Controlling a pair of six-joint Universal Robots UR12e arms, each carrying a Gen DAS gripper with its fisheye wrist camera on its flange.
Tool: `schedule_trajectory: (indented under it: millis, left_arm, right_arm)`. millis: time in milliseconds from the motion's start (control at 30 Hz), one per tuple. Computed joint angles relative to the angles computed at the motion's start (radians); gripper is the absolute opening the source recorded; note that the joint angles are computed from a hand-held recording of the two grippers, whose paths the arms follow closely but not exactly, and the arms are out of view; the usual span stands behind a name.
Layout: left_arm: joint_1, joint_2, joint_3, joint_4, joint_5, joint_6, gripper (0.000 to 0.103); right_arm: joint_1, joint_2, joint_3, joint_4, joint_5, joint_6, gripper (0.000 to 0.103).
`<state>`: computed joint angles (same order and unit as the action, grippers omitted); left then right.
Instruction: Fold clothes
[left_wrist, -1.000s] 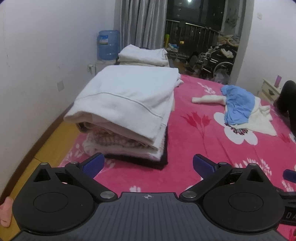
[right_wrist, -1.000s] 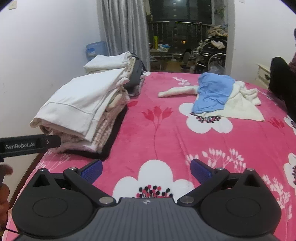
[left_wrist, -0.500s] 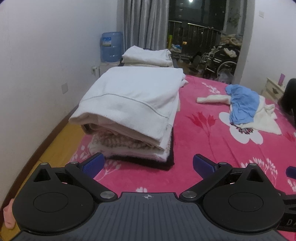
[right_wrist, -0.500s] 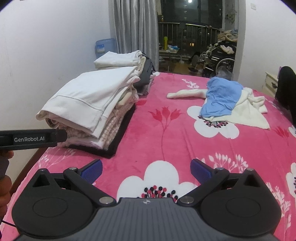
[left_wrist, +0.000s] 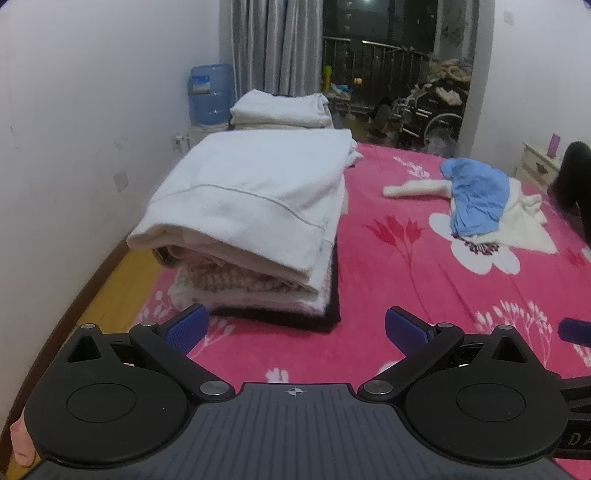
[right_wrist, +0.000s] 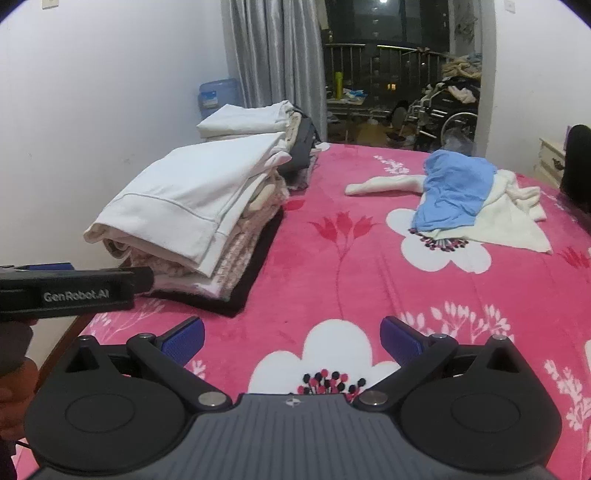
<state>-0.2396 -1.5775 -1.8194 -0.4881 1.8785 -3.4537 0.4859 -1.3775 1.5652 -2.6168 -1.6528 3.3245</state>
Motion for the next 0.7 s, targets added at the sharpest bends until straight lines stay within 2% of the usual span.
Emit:
schedule_trajectory:
  millis: [533,700]
  left_arm:
    - [-0.004,0.004,0.006,-0.037,-0.011,-0.012,0.103]
    - [-0.009,0.018,0.003,-0.045,-0.021,-0.021,0.103]
  right_arm:
    - [-0.009,-0.006,0.004,0.026,0.072,-0.018,0.103]
    - [-0.049,-0.030,0.028,0.029,0.189,0.020,0.103]
